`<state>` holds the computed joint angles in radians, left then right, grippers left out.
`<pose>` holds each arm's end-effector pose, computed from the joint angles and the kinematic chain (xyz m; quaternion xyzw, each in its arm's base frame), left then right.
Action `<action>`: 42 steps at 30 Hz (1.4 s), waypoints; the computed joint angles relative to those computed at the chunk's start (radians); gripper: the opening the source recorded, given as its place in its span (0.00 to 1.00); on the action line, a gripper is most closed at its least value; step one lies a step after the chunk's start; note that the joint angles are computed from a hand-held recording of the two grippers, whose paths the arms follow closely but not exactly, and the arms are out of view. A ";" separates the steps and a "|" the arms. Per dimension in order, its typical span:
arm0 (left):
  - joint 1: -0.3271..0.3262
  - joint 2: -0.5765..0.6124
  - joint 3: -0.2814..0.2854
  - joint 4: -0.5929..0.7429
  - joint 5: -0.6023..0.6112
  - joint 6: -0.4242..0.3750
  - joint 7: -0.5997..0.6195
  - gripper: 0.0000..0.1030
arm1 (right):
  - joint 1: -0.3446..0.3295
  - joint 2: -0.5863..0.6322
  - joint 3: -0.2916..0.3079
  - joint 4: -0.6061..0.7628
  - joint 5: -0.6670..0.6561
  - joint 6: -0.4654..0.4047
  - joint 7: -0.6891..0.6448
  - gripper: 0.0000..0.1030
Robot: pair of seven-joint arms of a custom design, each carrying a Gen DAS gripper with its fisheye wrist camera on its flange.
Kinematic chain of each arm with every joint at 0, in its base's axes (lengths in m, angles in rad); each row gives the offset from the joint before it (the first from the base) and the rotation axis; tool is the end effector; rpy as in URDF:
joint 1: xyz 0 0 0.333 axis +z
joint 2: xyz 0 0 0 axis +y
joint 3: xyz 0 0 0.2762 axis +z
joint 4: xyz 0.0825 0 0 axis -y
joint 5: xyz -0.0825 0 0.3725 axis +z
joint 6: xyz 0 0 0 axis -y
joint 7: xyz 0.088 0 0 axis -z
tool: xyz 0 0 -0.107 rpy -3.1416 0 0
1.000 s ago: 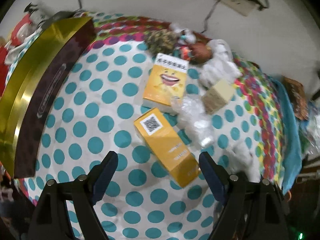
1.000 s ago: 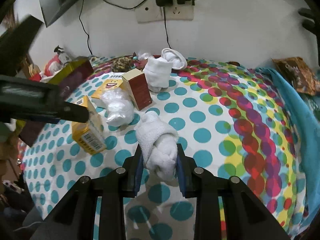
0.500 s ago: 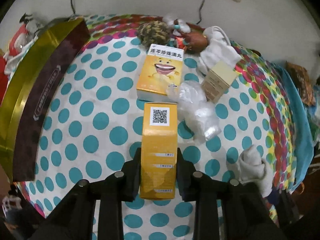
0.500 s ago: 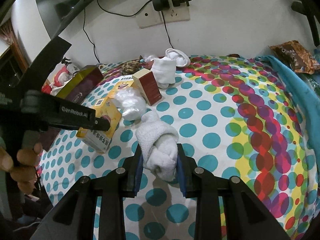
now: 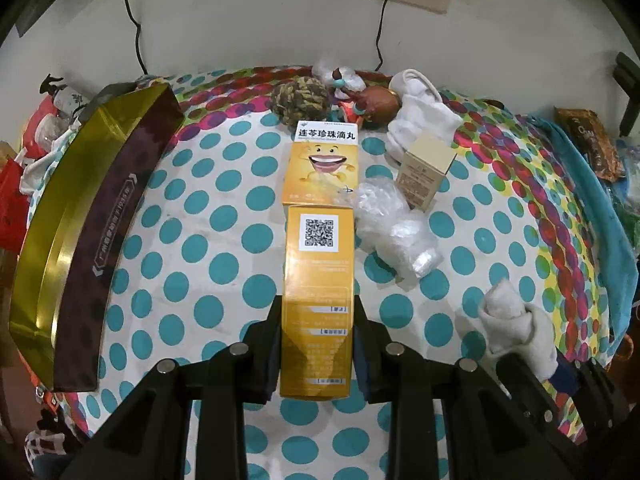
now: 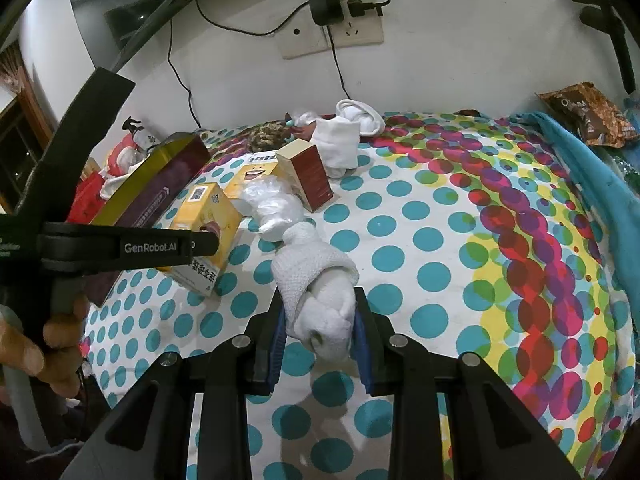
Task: Organize objects
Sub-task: 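Carry the yellow box into the gold tin tray and release it with the left tool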
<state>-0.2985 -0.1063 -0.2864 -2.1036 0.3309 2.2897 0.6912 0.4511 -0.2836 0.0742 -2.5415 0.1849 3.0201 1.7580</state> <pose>0.4544 -0.2957 0.4593 -0.7282 0.6532 -0.1318 0.1602 0.4210 0.2289 0.4311 -0.7092 0.5986 -0.1231 0.3515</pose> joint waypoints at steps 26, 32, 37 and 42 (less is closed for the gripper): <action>0.229 -0.433 0.047 -0.334 0.100 0.075 0.057 0.29 | -0.109 0.050 0.117 0.084 -0.316 -0.092 0.356 0.27; 0.290 -0.458 0.078 -0.375 0.068 0.071 0.100 0.29 | -0.109 0.051 0.122 0.088 -0.346 -0.113 0.408 0.27; 0.306 -0.455 0.098 -0.403 0.019 0.061 0.140 0.29 | -0.114 0.049 0.130 0.091 -0.381 -0.127 0.453 0.27; 0.312 -0.436 0.106 -0.419 -0.035 0.062 0.169 0.29 | -0.116 0.049 0.131 0.094 -0.405 -0.138 0.485 0.27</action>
